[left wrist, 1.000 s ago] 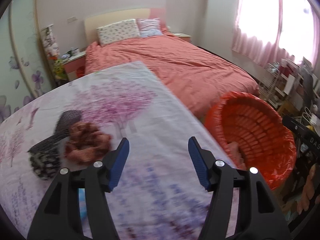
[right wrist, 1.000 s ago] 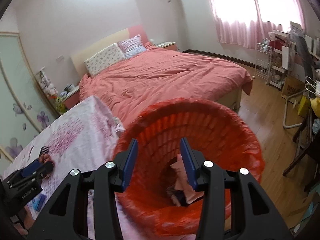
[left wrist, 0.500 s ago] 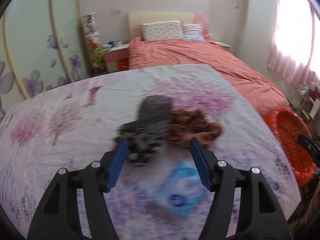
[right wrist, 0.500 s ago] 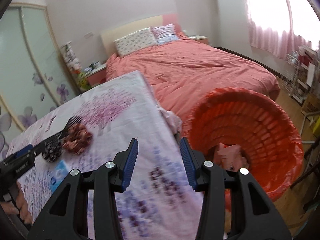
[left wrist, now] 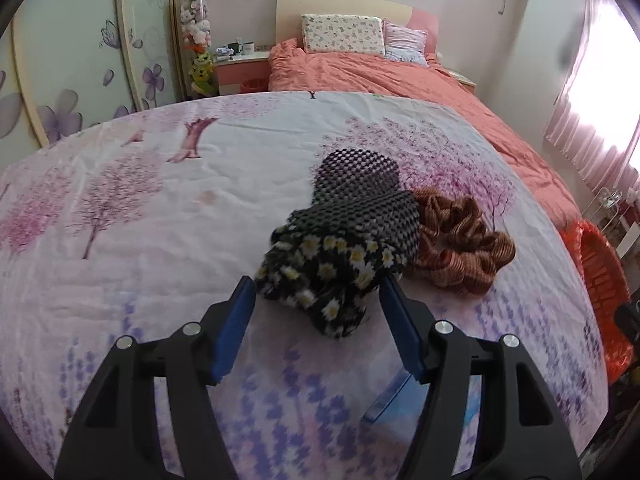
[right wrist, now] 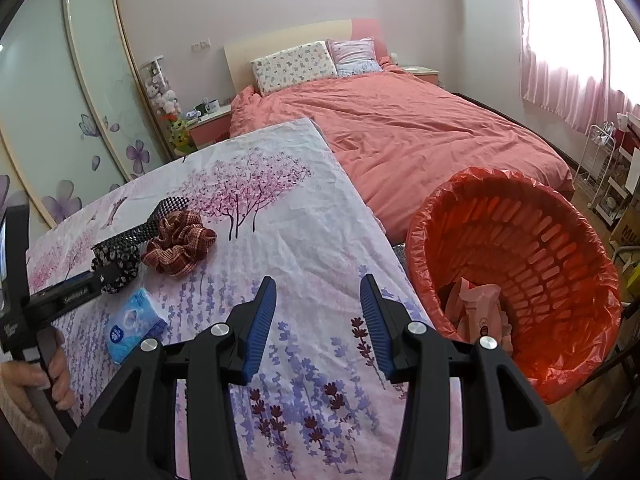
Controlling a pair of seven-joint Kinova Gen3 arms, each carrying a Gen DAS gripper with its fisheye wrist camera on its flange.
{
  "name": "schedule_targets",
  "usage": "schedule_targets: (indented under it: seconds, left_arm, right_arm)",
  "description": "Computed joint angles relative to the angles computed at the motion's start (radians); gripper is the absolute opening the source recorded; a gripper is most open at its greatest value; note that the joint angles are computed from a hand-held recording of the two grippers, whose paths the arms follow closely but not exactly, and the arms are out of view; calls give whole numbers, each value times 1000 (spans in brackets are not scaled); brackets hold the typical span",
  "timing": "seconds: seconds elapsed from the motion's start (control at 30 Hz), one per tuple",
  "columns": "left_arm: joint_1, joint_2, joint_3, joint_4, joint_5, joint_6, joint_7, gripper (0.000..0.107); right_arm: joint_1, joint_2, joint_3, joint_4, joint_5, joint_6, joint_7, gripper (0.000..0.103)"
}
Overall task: Collect trash
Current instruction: 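Grasp the black floral sock with the left gripper, then grasp the blue Vinda tissue pack with the right gripper while the left gripper holds the sock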
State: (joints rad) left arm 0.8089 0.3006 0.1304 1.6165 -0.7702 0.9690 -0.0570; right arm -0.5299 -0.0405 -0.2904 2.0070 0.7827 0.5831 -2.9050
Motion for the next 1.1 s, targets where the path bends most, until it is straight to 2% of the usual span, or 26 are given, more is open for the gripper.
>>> schedule_targets:
  seconds: [0.1,0.17,0.23,0.33,0.4,0.47,0.57,0.73,0.9,1.1]
  left_arm:
    - [-8,25,-8,-21,-5,-3,-10,63]
    - [-12,38,-16,-32,-3,-13,-17,57]
    - [-21,46,-22,-34,5,-30,-36,33]
    - [-27,42,-35,-27,16,-46,-45,20]
    - [-31,18,-37,1,17,-62,-48,18]
    - [-29,-1,-32,21,11,-40,-59,18]
    - [-15,-29,-18,58,-14,45,-65,18]
    - [-39,-81,17,132,-18,127,-32,19]
    - [-80,-127,51,204,-22,134,45,26]
    - [-107,-140,75,230,-23,107,78,28]
  right_arm:
    - [3,0,4,3,-12,-2,10,45]
    - [7,0,8,4,-24,-7,19,45]
    - [8,1,8,4,-33,-8,26,45]
    - [6,5,8,1,-42,-6,37,45]
    - [3,9,8,-3,-47,-6,45,45]
    - [0,11,8,-4,-51,-10,51,45]
    - [-14,20,4,-14,-56,-20,62,45]
    - [-57,58,-1,-46,-91,-42,101,45]
    - [-145,119,0,-104,-122,-37,142,45]
    - [-254,171,24,-167,-133,-8,155,45]
